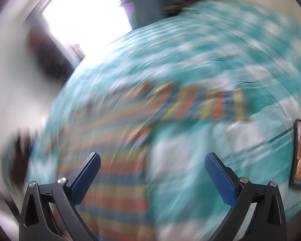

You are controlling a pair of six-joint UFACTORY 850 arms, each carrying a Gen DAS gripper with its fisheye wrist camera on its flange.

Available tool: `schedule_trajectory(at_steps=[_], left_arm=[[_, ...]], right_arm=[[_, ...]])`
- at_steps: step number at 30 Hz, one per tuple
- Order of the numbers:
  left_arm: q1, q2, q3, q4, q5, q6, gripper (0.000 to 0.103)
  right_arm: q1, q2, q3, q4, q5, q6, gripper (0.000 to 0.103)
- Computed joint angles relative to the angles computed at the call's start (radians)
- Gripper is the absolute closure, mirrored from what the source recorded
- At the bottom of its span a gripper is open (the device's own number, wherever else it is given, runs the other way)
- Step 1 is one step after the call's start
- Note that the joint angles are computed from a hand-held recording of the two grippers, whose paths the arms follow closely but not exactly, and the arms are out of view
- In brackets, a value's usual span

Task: Fold small clothes
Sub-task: 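Grasp the sweater side edge with the right gripper and fold it across the body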

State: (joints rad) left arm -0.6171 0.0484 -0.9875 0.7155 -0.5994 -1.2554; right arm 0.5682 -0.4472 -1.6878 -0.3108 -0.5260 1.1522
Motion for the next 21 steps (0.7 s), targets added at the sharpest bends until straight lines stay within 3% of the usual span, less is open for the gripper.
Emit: schedule_trajectory(at_steps=[3,5,10,15,16,17,21], left_arm=[[0.007,-0.015,-0.002,-0.025,-0.01,0.012,0.001],[0.004,-0.028,-0.007,-0.021,-0.026,0.019,0.001],[0.003,-0.046,-0.011,-0.045,-0.048,0.041,0.001],[0.009,-0.058,-0.009,-0.083,-0.049,0.074,0.001],[0.011,-0.059,-0.008,-0.09,-0.046,0.08,0.001],[0.012,-0.06,-0.009,-0.092,-0.044,0.083,0.001],[0.017,-0.054,-0.005,-0.1,-0.024,0.086,0.001]], right_arm=[[-0.122,-0.009,0.03,0.084,0.021,0.028,0.002],[-0.168,-0.047,0.008,0.138,-0.012,-0.04,0.015],[-0.213,-0.122,-0.013,0.296,-0.01,-0.192,0.032],[-0.219,-0.173,-0.014,0.333,0.002,-0.178,0.044],[-0.214,-0.187,-0.035,0.295,-0.025,-0.164,0.06],[-0.207,-0.198,-0.057,0.254,-0.056,-0.153,0.097],[-0.174,-0.187,-0.116,0.101,-0.029,-0.071,0.098]])
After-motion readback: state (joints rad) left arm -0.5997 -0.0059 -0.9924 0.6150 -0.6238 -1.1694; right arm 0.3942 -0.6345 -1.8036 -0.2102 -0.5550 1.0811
